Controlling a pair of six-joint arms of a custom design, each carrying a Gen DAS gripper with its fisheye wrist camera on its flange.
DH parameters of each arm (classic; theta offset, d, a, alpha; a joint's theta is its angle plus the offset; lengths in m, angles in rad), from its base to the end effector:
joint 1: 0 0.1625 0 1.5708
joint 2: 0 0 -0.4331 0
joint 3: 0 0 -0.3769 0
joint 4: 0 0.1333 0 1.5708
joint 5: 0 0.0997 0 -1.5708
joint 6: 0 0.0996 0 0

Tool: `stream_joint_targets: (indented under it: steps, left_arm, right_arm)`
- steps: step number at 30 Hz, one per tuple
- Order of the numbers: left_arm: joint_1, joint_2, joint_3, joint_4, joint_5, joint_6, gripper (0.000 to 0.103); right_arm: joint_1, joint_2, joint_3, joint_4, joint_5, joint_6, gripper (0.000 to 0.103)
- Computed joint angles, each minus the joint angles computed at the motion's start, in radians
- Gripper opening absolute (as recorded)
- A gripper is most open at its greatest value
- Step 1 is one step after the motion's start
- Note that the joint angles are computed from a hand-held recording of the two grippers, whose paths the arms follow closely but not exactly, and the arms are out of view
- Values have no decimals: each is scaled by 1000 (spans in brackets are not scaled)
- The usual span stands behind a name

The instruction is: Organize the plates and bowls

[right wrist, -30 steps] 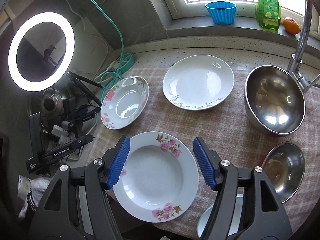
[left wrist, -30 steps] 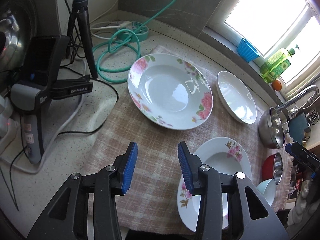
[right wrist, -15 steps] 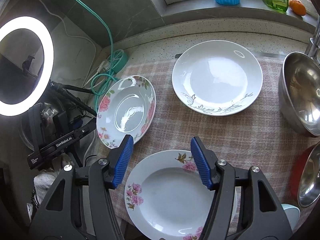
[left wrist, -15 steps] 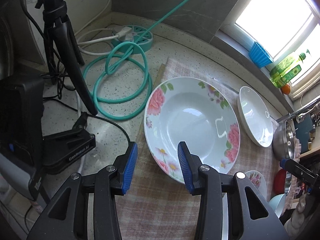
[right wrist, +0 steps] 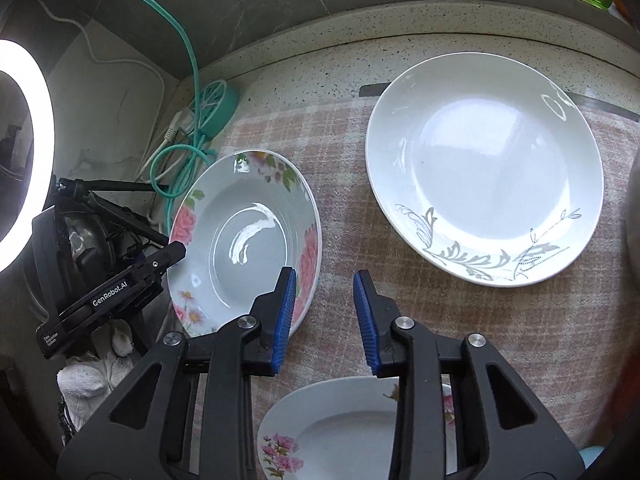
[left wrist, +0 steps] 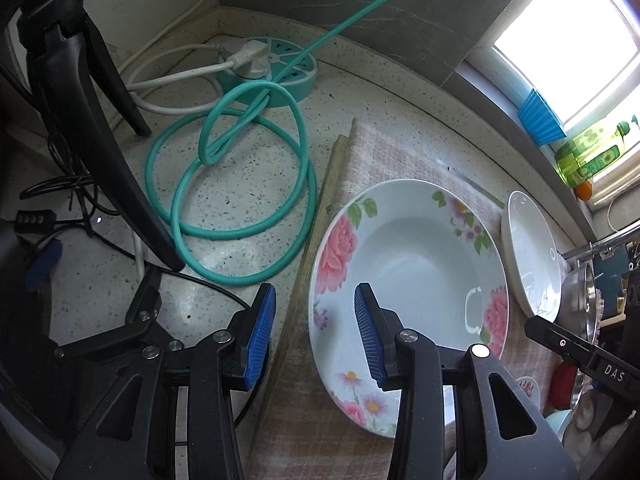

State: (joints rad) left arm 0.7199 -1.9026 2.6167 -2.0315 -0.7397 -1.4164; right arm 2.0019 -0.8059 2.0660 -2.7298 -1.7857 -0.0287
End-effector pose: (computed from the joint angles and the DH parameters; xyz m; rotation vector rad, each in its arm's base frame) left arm -0.0316 -0.3028 0.2351 -0.5492 2.3818 -0.8440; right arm 0.3126 -0.4115 0.0092 0.6786 -2.8297 -0.0815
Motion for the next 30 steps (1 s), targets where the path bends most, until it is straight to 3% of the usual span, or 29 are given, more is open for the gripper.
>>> stream_joint_targets:
  steps: [4, 11, 30]
  left_arm:
    - [29, 21, 1, -59, -10, 43, 30]
    - [61, 66, -4, -141, -17, 114, 19]
    - [57, 72, 1, -147, -8, 129, 19]
  right_arm:
    - [-1, 29, -31, 23, -2, 7, 27]
    - [-11, 67, -61, 51, 13, 7, 13]
    - [9, 81, -74, 55, -23, -26, 10]
